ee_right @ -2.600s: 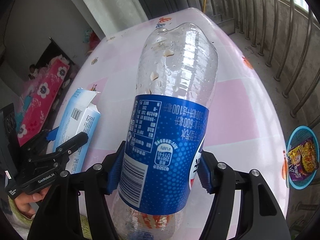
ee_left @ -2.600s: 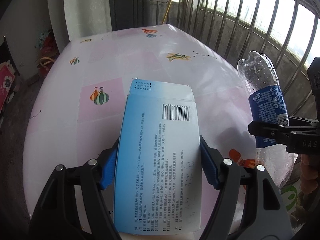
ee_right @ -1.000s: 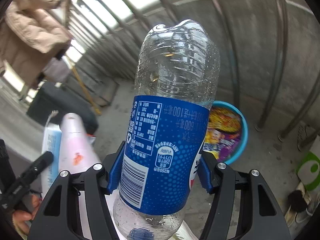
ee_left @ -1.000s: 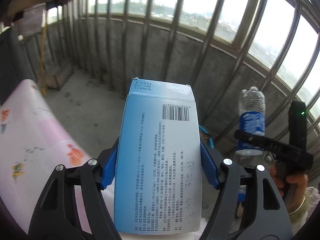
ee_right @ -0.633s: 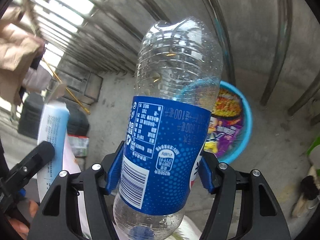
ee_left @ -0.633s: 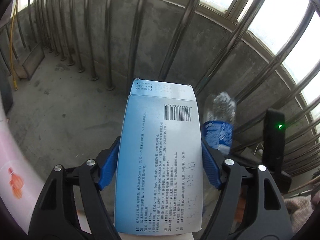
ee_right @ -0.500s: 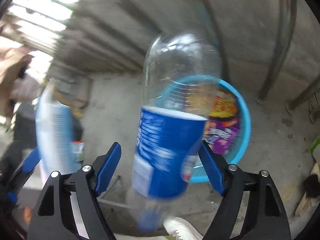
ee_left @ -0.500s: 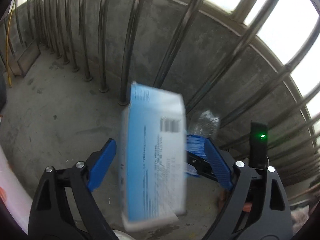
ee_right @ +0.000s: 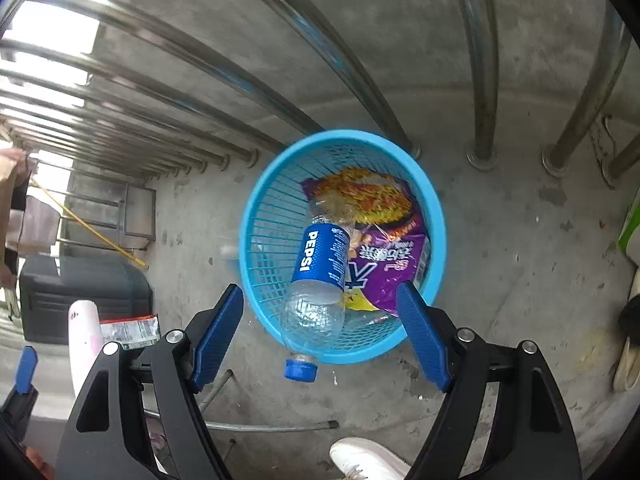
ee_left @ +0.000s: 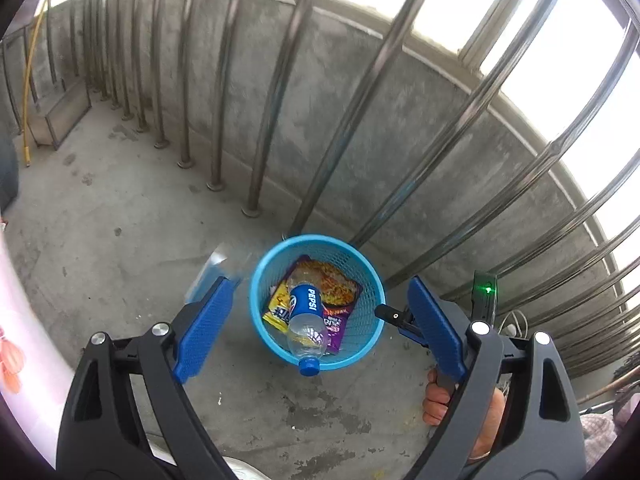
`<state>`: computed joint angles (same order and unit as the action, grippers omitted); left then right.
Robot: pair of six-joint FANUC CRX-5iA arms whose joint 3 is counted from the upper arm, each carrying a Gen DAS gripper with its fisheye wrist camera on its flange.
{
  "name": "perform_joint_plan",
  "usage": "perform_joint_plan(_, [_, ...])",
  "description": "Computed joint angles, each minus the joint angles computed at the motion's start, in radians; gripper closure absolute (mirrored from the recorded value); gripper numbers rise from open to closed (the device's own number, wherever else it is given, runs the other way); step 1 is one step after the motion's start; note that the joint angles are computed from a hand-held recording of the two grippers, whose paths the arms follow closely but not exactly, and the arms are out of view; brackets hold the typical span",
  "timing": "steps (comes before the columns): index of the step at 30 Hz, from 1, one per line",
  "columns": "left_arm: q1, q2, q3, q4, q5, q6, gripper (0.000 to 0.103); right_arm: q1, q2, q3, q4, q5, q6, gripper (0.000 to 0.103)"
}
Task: Collect trash
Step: 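Open the right tool over the wastebasket, dropping the Pepsi bottle in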
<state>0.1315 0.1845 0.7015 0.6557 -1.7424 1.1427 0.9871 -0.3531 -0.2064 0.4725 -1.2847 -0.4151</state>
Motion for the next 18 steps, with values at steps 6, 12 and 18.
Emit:
perform_joint_plan(6, [0.144,-0.037,0.016,0.077,-0.012,-0.050,0.018,0.040,0.057,0.072,0.057,0.003,0.077,0.026])
perform_joint_plan(12, [0.334,-0.040,0.084,0.116,-0.058,-0.108,0.018,-0.026,0.222,0.264,-0.076,0.083,0.382,0.026])
perform_joint_plan(18, [0.562,-0.023,0.128,0.164,-0.129,-0.188,0.018,-0.127,0.638,0.749,-0.298,-0.107,1.018,0.024])
